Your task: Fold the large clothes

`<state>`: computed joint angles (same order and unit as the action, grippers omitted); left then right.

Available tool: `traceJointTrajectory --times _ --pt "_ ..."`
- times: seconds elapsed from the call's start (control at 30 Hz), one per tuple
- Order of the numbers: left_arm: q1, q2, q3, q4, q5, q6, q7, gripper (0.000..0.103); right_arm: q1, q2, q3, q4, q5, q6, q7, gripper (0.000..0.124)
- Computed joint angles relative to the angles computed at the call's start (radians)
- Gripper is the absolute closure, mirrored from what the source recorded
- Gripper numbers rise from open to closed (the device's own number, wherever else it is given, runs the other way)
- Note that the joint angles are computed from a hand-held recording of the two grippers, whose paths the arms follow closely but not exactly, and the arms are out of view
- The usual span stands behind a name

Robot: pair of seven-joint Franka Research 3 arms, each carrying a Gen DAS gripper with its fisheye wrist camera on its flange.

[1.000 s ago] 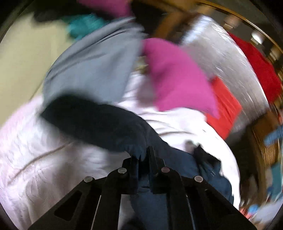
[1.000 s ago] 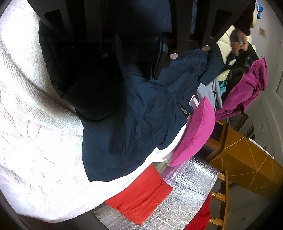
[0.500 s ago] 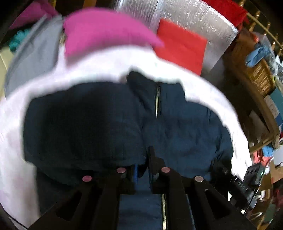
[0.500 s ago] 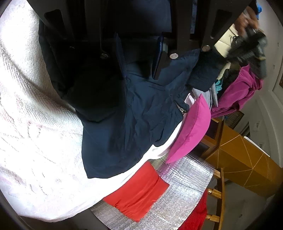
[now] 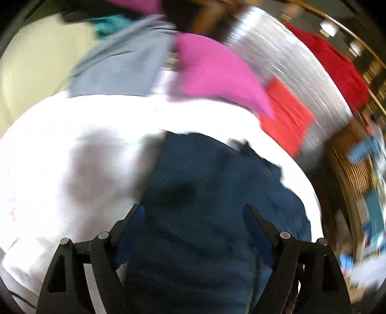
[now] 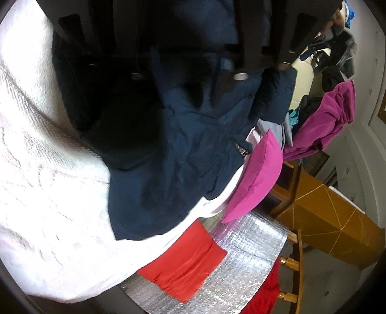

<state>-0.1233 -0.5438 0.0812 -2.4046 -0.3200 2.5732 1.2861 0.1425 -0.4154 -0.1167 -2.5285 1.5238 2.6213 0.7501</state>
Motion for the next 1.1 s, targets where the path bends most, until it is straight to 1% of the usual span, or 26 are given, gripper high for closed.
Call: traceJointTrajectory --times 0.03,0.07,0.13,0.23,0.27,0.3,0.37,0.4,0.43,0.47,0.5,0.53,0.57,0.63,0.73,0.87,0.97,1.0,1.03,1.07,1.1 --pt "0.008 0.023 0.012 0.011 -0.004 -0.011 -0.007 0.017 0.001 -0.018 0.013 -0.003 -0.002 0.023 0.0 0.051" --pt "0.024 0.052 0.015 0.027 -0.003 -0.025 -0.024 0.017 0.004 -0.038 0.034 -0.004 -0.014 0.066 0.006 0.051" --pt "0.038 0.095 0.021 0.04 -0.02 -0.017 -0.025 0.017 0.017 -0.057 0.051 0.004 -0.056 0.106 0.026 0.052" --pt "0.0 0.148 0.049 0.054 -0.121 0.015 0.068 0.017 0.031 -0.065 0.085 0.014 -0.19 0.167 0.128 0.083" --pt "-0.016 0.164 0.056 0.061 -0.161 0.018 0.114 0.017 0.031 -0.068 0.1 0.011 -0.242 0.189 0.166 0.083" --pt "-0.022 0.182 0.051 0.075 -0.183 0.013 0.145 0.018 0.03 -0.076 0.12 0.004 -0.294 0.212 0.204 0.083" --pt "-0.024 0.221 0.025 0.102 -0.213 0.015 0.18 0.018 0.057 -0.094 0.107 -0.009 -0.313 0.213 0.216 0.083" --pt "-0.018 0.229 0.012 0.11 -0.221 0.012 0.191 0.027 0.071 -0.103 0.097 -0.017 -0.315 0.218 0.221 0.083" --pt "-0.009 0.238 -0.003 0.123 -0.212 -0.002 0.195 0.047 0.078 -0.114 0.091 -0.027 -0.326 0.224 0.237 0.083" --pt "0.006 0.239 -0.021 0.131 -0.189 -0.013 0.187 0.058 0.084 -0.126 0.087 -0.038 -0.342 0.233 0.249 0.083" --pt "0.01 0.239 -0.031 0.141 -0.183 -0.019 0.196 0.075 0.09 -0.134 0.084 -0.046 -0.358 0.246 0.26 0.083" --pt "0.011 0.244 -0.04 0.15 -0.181 -0.016 0.206 0.083 0.088 -0.145 0.088 -0.057 -0.387 0.261 0.279 0.083" --pt "0.017 0.234 -0.059 0.157 -0.152 -0.013 0.203 0.084 0.082 -0.156 0.092 -0.067 -0.419 0.272 0.301 0.083" --pt "0.008 0.213 -0.067 0.167 -0.139 -0.023 0.227 0.089 0.094 -0.177 0.078 -0.084 -0.448 0.289 0.32 0.083" --pt "-0.034 0.212 -0.076 0.221 -0.16 -0.048 0.272 0.09 0.118 -0.206 0.046 -0.107 -0.482 0.311 0.347 0.083" --pt "-0.085 0.245 -0.12 0.336 -0.153 -0.112 0.292 0.09 0.127 -0.248 0.015 -0.144 -0.548 0.326 0.399 0.083" --pt "-0.122 0.31 -0.171 0.468 -0.134 -0.189 0.296 0.09 0.112 -0.279 -0.001 -0.171 -0.607 0.32 0.447 0.083" --pt "-0.127 0.325 -0.181 0.495 -0.133 -0.207 0.301 0.087 0.115 -0.284 -0.013 -0.175 -0.621 0.317 0.456 0.083" --pt "-0.138 0.344 -0.193 0.533 -0.137 -0.242 0.312 0.077 0.118 -0.294 -0.026 -0.18 -0.634 0.307 0.465 0.083" --pt "-0.149 0.361 -0.202 0.571 -0.153 -0.284 0.332 0.07 0.126 -0.305 -0.044 -0.184 -0.642 0.295 0.465 0.08" --pt "-0.162 0.37 -0.207 0.599 -0.191 -0.322 0.37 0.054 0.137 -0.309 -0.059 -0.185 -0.645 0.29 0.462 0.076"
